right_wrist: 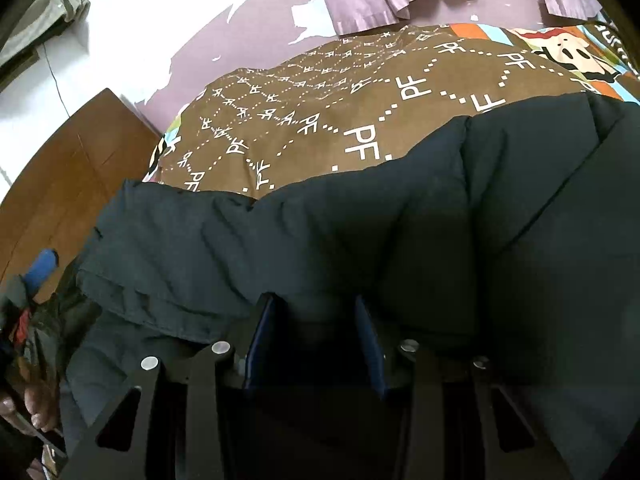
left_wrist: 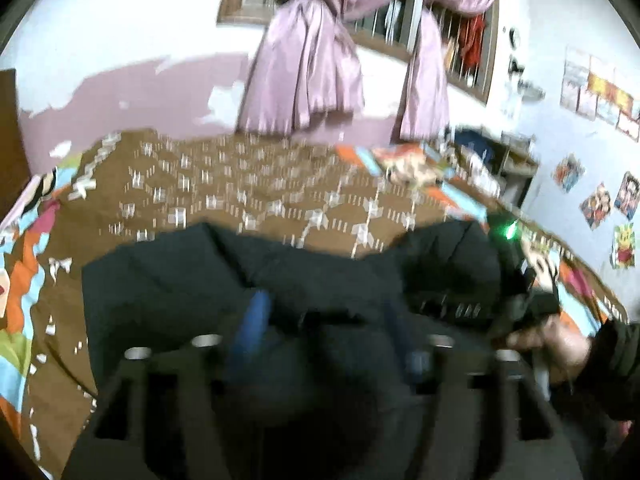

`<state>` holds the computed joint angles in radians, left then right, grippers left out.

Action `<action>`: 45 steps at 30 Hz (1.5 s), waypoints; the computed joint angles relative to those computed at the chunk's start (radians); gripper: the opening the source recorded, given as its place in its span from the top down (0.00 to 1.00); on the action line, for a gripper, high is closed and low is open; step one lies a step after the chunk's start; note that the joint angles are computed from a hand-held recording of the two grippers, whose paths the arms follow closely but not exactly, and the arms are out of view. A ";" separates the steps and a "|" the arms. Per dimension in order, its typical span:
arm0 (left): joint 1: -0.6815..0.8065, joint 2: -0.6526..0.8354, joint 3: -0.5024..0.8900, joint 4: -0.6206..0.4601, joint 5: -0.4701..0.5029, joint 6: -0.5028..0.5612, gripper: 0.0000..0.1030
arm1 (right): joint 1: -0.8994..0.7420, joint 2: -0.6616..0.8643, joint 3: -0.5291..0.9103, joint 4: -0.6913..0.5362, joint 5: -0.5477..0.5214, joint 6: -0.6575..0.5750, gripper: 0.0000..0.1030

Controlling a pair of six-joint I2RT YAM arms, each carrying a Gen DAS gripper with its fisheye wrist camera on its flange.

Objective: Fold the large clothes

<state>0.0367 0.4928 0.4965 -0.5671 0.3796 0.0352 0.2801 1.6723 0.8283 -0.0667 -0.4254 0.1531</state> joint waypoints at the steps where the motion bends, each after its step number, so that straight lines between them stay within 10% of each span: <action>1: -0.036 0.020 -0.003 0.036 -0.030 -0.042 0.42 | 0.002 -0.004 -0.004 0.003 0.006 0.001 0.64; 5: -0.176 0.347 0.072 0.127 -0.225 -0.156 0.42 | 0.024 -0.052 -0.020 -0.012 0.086 0.008 0.67; 9: -0.172 0.617 0.147 0.089 -0.320 -0.163 0.42 | -0.006 -0.113 -0.039 -0.022 0.179 0.054 0.94; 21: -0.229 0.786 0.151 0.197 -0.442 -0.142 0.37 | -0.008 0.091 0.108 -0.106 0.184 0.001 1.00; 32: -0.199 0.553 -0.062 0.372 -0.382 -0.138 0.37 | -0.070 -0.078 -0.144 0.179 0.052 0.064 0.95; 37: -0.257 0.549 -0.050 0.359 -0.458 -0.171 0.36 | 0.000 -0.032 -0.059 0.059 0.183 0.039 0.95; 45: -0.284 0.670 0.025 0.293 -0.491 -0.164 0.36 | -0.045 -0.030 -0.068 0.048 0.097 0.043 0.95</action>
